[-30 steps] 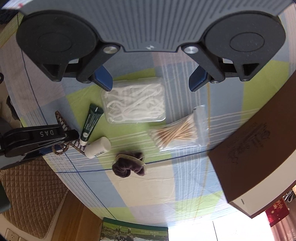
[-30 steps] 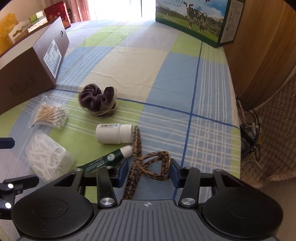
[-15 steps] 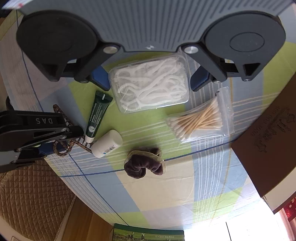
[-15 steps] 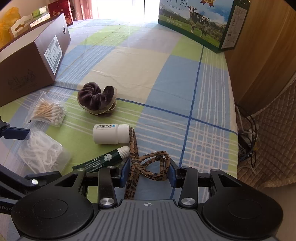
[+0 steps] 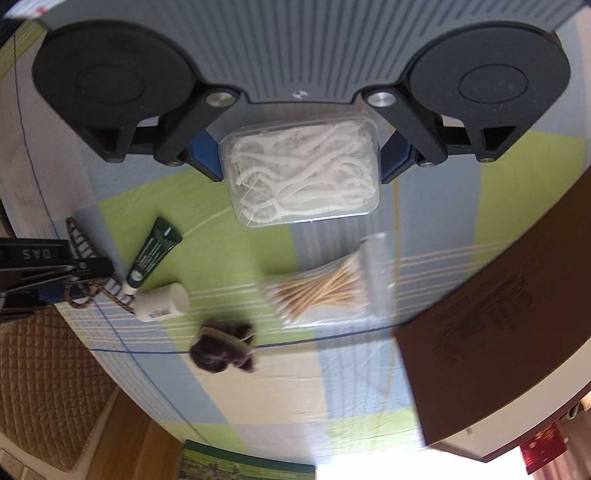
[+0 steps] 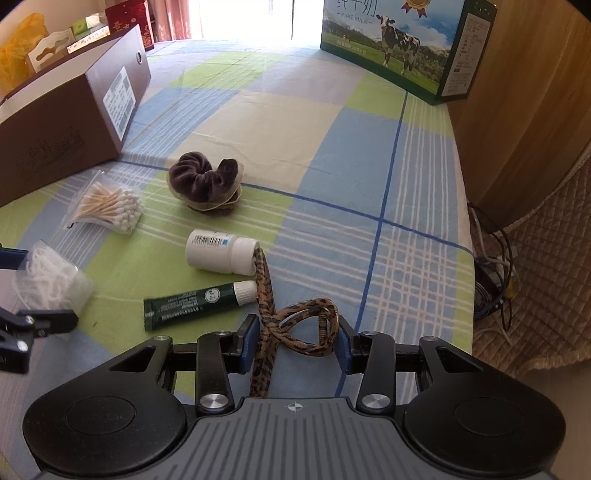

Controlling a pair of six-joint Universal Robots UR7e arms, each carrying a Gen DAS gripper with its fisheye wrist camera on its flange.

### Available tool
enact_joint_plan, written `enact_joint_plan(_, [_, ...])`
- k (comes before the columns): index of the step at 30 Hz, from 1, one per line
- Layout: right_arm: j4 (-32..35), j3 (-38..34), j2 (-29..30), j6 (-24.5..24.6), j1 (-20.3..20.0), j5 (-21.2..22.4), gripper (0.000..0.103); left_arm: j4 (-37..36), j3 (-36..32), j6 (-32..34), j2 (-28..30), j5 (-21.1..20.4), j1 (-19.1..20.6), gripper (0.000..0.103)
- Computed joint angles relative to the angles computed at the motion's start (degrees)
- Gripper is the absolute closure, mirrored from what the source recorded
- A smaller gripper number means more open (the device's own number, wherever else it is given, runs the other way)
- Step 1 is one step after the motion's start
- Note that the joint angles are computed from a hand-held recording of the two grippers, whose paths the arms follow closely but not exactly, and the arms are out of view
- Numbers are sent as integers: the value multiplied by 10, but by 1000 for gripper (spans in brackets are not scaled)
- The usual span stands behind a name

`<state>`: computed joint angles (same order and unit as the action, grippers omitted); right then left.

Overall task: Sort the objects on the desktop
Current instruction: 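Grasp the floss-pick box with the left tool while the right tool grasps the leopard claw clip, then carry the floss-pick box and leopard claw clip over the box with both tools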

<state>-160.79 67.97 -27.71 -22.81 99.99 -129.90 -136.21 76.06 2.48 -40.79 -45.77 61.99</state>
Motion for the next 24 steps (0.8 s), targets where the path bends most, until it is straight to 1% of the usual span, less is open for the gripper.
enact_joint_plan(2, [-3, 17, -9, 5, 1, 5, 64, -1, 18, -13, -14, 11, 0, 17])
enact_joint_plan(4, [-6, 37, -21, 20, 2, 15, 67, -3, 37, -26, -28, 20, 0, 17])
enact_joint_plan(6, [-9, 54, -33, 35, 5, 23, 67, -4, 52, -38, -41, 28, 0, 17])
enact_joint_plan(11, [-17, 79, -48, 29, 18, 32, 67, -5, 83, -55, -67, 39, 1, 17])
enact_joint_plan(14, [-24, 92, -57, 34, 25, 55, 67, -11, 96, -53, -77, 44, 0, 17])
enact_joint_plan(17, [-26, 93, -57, 33, 35, 72, 67, -24, 110, -51, -88, 46, 0, 17])
enact_joint_plan(24, [5, 60, -34, 30, 51, 101, 67, -43, 129, -46, -109, 51, -2, 17])
